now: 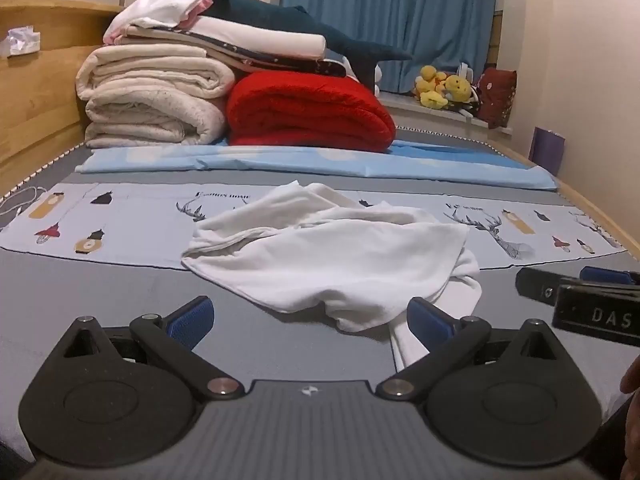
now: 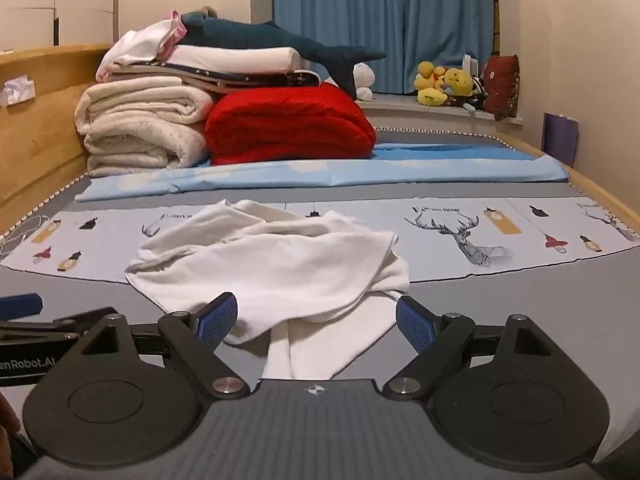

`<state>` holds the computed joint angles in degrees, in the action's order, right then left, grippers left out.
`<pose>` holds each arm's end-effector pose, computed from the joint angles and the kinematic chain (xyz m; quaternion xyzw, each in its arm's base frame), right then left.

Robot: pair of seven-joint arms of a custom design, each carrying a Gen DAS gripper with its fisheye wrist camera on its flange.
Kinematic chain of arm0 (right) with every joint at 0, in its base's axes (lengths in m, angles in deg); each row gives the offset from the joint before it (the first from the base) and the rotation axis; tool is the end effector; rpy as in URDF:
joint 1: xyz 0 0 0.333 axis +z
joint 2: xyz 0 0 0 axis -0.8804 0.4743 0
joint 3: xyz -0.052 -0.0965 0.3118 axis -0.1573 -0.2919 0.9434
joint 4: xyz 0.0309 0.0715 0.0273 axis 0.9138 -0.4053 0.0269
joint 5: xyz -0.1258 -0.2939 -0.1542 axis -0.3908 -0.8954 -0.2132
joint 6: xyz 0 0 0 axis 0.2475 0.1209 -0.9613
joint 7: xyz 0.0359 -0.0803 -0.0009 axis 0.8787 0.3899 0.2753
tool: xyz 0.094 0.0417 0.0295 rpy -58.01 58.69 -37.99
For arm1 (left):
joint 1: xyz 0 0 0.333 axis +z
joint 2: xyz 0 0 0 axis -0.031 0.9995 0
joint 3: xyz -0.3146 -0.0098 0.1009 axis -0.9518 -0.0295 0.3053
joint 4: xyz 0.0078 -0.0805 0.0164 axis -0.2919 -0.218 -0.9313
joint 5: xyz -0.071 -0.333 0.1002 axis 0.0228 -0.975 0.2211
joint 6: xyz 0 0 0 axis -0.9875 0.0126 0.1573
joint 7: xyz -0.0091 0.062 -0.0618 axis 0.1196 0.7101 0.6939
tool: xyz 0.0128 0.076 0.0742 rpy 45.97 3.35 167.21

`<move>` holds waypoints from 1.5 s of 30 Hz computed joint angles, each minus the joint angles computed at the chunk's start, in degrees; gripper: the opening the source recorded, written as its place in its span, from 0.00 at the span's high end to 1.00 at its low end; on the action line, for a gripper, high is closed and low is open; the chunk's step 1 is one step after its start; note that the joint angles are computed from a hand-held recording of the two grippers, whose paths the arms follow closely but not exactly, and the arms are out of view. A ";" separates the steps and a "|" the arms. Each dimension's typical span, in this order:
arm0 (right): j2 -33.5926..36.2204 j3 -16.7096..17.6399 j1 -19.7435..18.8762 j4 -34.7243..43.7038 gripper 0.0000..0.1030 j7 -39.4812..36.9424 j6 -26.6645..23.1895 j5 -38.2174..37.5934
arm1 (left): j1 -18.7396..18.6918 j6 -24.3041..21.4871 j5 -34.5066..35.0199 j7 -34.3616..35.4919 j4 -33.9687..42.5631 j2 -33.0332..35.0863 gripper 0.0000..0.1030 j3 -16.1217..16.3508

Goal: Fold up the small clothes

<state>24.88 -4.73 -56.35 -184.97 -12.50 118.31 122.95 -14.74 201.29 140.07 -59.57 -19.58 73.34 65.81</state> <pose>0.6032 0.0255 0.6220 -0.6850 0.5438 -0.2458 0.4180 0.5204 -0.2497 0.6084 -0.6923 0.5345 -0.3199 0.3643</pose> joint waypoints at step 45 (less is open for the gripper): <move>-2.13 -0.12 0.75 -3.03 0.09 -3.38 -0.27 -0.61 | 0.10 1.60 -2.13 0.98 0.07 0.94 0.00 0.45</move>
